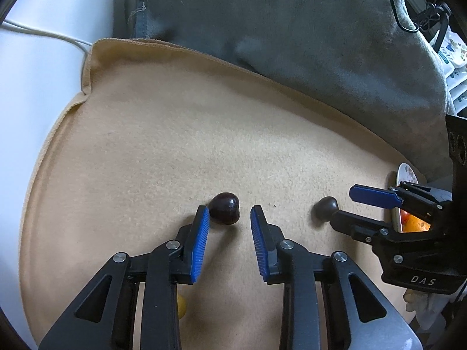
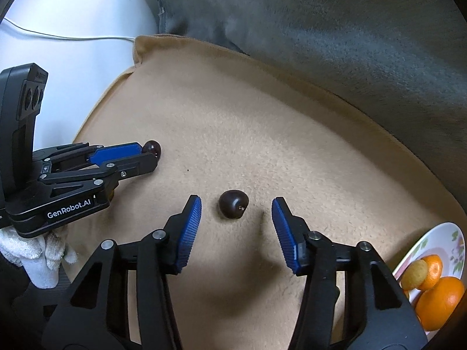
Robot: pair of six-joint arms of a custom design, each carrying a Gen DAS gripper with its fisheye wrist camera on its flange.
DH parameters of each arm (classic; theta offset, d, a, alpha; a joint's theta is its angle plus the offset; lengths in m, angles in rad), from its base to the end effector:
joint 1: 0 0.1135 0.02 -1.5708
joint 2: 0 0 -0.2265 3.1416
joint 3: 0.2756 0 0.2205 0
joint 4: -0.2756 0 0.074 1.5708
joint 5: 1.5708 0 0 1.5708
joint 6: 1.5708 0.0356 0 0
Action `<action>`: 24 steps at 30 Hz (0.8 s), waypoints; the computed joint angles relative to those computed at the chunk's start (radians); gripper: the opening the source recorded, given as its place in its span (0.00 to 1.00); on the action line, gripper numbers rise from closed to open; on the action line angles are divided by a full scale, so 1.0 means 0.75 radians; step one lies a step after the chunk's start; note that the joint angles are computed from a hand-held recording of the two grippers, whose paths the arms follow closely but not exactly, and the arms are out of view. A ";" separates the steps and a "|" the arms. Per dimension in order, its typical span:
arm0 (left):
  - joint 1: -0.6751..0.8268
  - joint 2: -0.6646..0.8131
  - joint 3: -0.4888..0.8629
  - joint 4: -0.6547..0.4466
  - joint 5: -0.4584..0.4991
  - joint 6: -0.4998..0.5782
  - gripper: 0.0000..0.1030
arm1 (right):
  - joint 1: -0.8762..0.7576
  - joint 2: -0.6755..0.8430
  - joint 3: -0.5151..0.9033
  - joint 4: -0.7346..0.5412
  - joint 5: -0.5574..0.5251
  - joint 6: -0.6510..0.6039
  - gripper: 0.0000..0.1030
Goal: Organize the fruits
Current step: 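Close the left gripper on a dark berry while the right gripper grasps another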
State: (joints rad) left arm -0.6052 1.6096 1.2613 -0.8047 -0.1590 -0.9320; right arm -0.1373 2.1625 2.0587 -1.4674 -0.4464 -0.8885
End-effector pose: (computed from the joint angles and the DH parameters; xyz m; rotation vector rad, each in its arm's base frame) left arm 0.2442 -0.1621 0.2241 -0.4882 2.6784 -0.2452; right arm 0.3622 -0.0345 0.2331 -1.0522 2.6687 0.5676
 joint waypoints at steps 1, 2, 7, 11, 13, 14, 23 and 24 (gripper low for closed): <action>0.004 0.001 -0.002 0.002 0.000 0.006 0.25 | 0.005 0.000 -0.006 0.007 0.003 0.002 0.50; 0.003 0.003 -0.019 0.019 -0.003 0.007 0.25 | 0.009 0.000 -0.013 0.013 0.006 0.003 0.47; -0.009 0.028 0.024 -0.009 -0.020 -0.003 0.22 | 0.040 -0.023 -0.066 0.056 0.043 0.008 0.42; -0.026 0.081 0.072 -0.029 -0.037 -0.010 0.20 | 0.051 -0.022 -0.066 0.061 0.052 0.016 0.41; -0.026 0.089 0.079 -0.036 -0.043 -0.010 0.20 | 0.056 -0.018 -0.061 0.062 0.061 0.022 0.37; -0.044 0.124 0.104 -0.029 -0.051 -0.029 0.20 | 0.057 -0.016 -0.059 0.062 0.066 0.022 0.35; -0.090 0.145 0.128 -0.044 -0.085 -0.055 0.19 | 0.062 -0.036 -0.062 0.053 0.084 0.001 0.24; -0.090 0.136 0.122 -0.044 -0.086 -0.054 0.19 | 0.055 -0.039 -0.058 0.045 0.082 -0.008 0.24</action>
State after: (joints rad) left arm -0.6724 1.7114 1.3527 -0.8380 -0.2236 -0.9723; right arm -0.0963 2.1331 2.0149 -1.4333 -0.3846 -0.8948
